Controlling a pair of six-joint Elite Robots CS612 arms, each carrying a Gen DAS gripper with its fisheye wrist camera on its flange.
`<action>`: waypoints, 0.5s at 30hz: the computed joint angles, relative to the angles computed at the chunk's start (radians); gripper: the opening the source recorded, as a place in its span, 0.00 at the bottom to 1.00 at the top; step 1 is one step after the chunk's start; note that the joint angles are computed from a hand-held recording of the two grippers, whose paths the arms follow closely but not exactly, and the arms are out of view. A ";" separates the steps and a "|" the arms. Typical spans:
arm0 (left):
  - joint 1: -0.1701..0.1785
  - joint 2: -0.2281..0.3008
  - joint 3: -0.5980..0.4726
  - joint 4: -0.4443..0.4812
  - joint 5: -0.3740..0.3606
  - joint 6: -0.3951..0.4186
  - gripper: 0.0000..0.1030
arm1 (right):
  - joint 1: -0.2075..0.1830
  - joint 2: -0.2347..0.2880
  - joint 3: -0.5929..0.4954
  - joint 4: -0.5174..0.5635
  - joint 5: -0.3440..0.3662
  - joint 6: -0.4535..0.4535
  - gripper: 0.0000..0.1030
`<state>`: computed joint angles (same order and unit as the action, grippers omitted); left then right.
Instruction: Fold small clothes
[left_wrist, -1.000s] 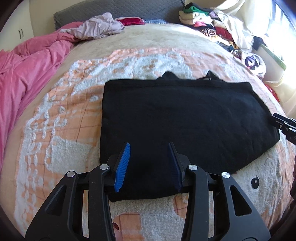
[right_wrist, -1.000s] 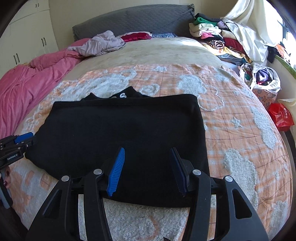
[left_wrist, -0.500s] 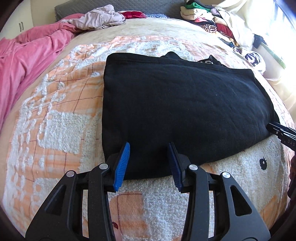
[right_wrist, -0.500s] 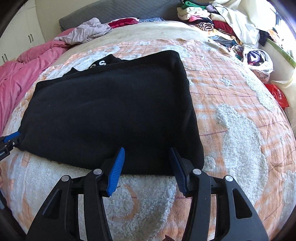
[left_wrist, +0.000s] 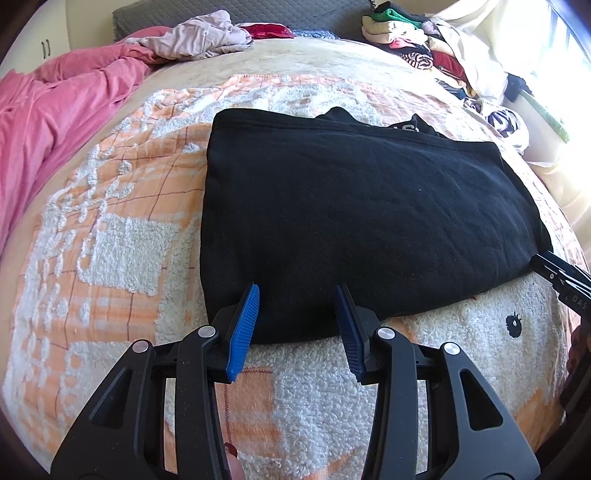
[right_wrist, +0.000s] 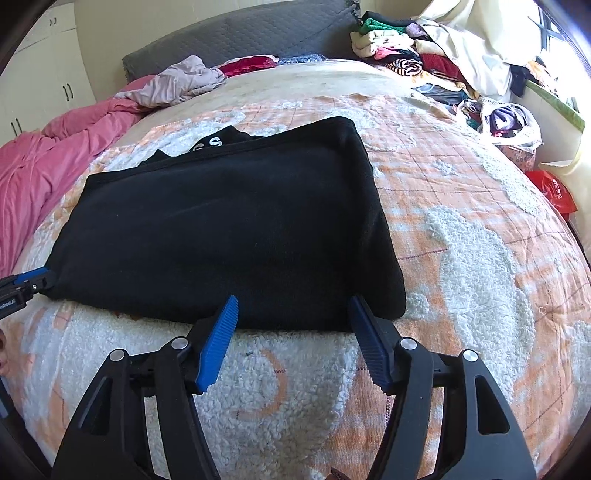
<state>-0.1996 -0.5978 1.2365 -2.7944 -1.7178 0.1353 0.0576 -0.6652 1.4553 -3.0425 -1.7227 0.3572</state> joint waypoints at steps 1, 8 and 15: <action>0.000 0.000 0.000 -0.001 -0.001 0.000 0.35 | 0.000 0.000 0.000 -0.001 0.000 0.000 0.63; -0.004 -0.010 0.015 -0.004 -0.006 0.000 0.43 | 0.005 -0.001 0.002 -0.005 -0.011 0.005 0.63; -0.006 -0.023 0.034 -0.010 -0.011 -0.001 0.49 | 0.019 -0.002 0.001 -0.010 -0.057 -0.006 0.84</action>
